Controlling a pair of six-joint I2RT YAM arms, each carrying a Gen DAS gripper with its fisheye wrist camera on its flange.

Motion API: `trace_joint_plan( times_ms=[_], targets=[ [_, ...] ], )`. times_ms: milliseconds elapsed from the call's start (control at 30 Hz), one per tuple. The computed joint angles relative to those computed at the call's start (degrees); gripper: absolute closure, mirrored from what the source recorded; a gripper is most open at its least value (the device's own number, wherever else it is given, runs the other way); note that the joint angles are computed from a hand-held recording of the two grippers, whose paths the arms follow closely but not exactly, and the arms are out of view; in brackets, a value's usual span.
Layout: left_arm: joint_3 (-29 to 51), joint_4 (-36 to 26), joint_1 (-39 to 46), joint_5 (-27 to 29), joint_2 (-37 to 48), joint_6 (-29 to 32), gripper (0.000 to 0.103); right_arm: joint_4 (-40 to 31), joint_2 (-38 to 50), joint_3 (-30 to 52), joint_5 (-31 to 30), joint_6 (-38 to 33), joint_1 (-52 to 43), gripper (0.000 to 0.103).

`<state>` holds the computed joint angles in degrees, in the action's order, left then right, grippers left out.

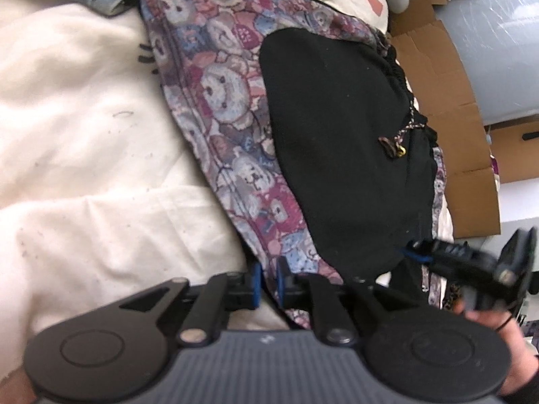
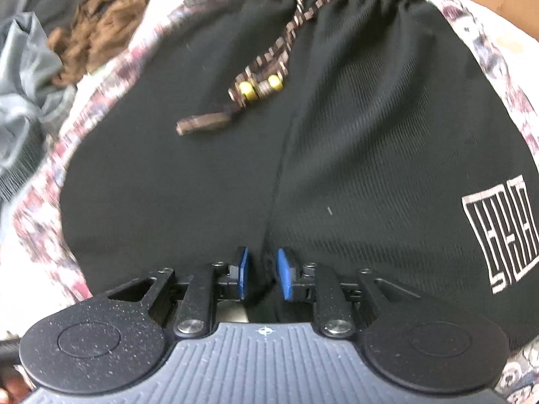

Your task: Fold clothes

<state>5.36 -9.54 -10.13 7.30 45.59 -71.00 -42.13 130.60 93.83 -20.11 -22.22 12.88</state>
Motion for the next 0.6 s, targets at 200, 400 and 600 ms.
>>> trace_joint_plan(
  times_ms=[200,400,600],
  targets=[
    [5.5,-10.8,3.2,0.7,-1.1,6.6,0.076,-3.4,-0.6,0.8,1.0,-0.1,-1.2,0.078],
    [13.1,-24.1,6.4,-1.4,-3.9,12.2,0.072,-10.0,-2.3,5.2,2.4,-0.7,-1.7,0.077],
    [18.0,-31.1,5.0,-6.3,-5.3,12.9,0.071,-21.7,1.9,21.9,4.7,-6.8,-0.4,0.068]
  ],
)
